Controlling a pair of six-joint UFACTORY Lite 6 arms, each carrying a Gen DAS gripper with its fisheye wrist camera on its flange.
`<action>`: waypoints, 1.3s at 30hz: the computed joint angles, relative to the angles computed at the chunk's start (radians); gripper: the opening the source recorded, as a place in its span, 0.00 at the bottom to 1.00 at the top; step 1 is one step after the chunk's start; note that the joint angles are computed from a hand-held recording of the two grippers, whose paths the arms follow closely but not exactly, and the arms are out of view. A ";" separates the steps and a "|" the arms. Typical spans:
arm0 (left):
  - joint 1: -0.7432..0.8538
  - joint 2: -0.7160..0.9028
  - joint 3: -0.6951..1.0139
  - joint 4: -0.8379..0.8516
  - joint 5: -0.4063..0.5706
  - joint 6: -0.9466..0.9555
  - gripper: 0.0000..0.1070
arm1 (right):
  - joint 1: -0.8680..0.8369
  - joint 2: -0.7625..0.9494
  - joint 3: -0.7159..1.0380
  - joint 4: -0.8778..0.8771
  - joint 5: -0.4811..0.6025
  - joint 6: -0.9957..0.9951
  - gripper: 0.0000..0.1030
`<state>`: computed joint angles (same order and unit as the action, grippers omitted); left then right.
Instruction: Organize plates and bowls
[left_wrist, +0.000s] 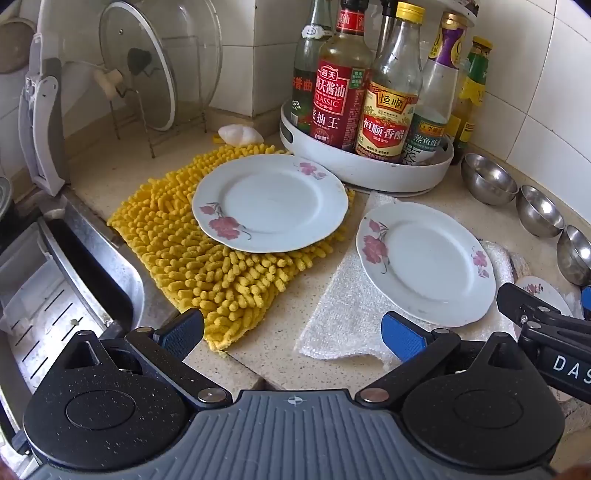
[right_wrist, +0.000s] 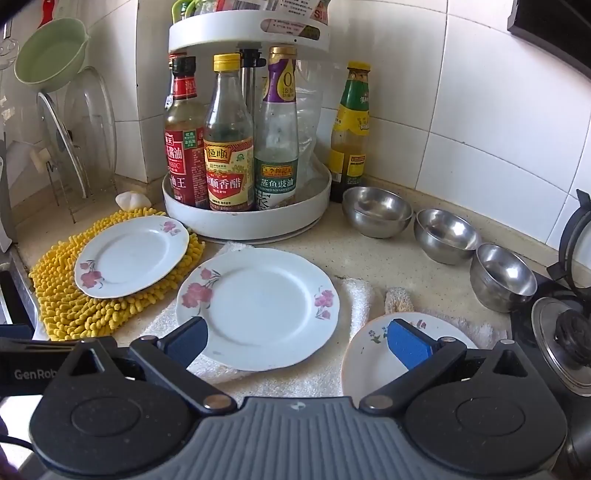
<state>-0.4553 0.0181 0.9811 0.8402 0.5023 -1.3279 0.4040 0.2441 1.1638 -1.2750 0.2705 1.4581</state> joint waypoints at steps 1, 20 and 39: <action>-0.003 0.009 0.009 -0.002 0.002 -0.003 0.96 | -0.008 0.001 0.001 0.007 -0.007 -0.011 1.00; -0.089 0.203 0.187 0.027 0.064 -0.035 0.96 | -0.143 0.037 0.030 0.198 -0.090 -0.250 1.00; -0.099 0.345 0.350 -0.037 0.108 0.047 0.96 | -0.196 0.136 0.123 0.479 -0.109 -0.546 1.00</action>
